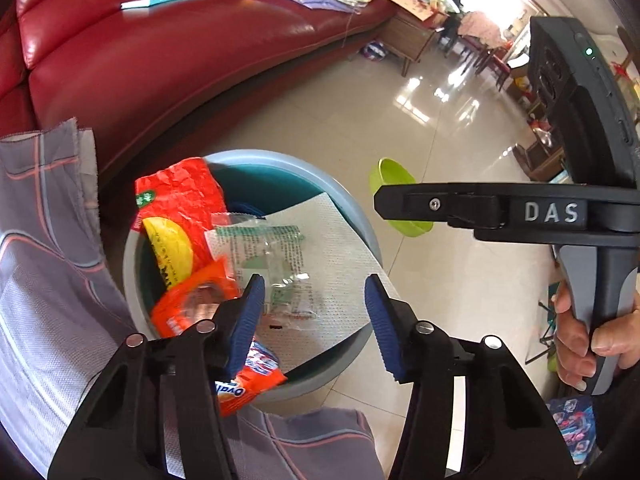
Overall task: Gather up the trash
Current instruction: 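Carry the orange packet and green lid over the teal bucket and open both tools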
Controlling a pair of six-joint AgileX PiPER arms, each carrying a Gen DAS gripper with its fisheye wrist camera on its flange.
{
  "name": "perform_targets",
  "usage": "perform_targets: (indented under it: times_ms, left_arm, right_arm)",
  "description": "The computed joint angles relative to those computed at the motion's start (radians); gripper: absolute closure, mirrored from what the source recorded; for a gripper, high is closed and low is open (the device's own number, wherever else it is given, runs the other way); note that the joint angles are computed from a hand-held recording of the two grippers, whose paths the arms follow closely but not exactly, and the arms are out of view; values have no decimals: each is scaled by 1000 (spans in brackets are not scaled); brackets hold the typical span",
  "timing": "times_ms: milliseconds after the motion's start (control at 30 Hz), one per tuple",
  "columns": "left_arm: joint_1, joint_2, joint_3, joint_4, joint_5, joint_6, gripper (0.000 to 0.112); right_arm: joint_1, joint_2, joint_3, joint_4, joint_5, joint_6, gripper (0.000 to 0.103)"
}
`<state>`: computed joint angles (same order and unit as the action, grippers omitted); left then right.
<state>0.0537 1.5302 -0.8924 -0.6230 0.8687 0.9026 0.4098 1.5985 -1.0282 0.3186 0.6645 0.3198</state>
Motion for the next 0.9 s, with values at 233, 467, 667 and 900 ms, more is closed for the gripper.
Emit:
perform_targets:
  times_ms: [233, 467, 667, 900]
  left_arm:
    - [20, -33, -5, -13, 41, -4, 60]
    - [70, -64, -37, -42, 104, 8, 59]
    - [173, -132, -15, -62, 152, 61, 48]
    - [250, -165, 48, -23, 85, 68, 26]
  right_arm:
    - [-11, -17, 13, 8, 10, -19, 49]
    - [8, -35, 6, -9, 9, 5, 49]
    - [45, -12, -20, -29, 29, 19, 49]
    - [97, 71, -86, -36, 52, 29, 40]
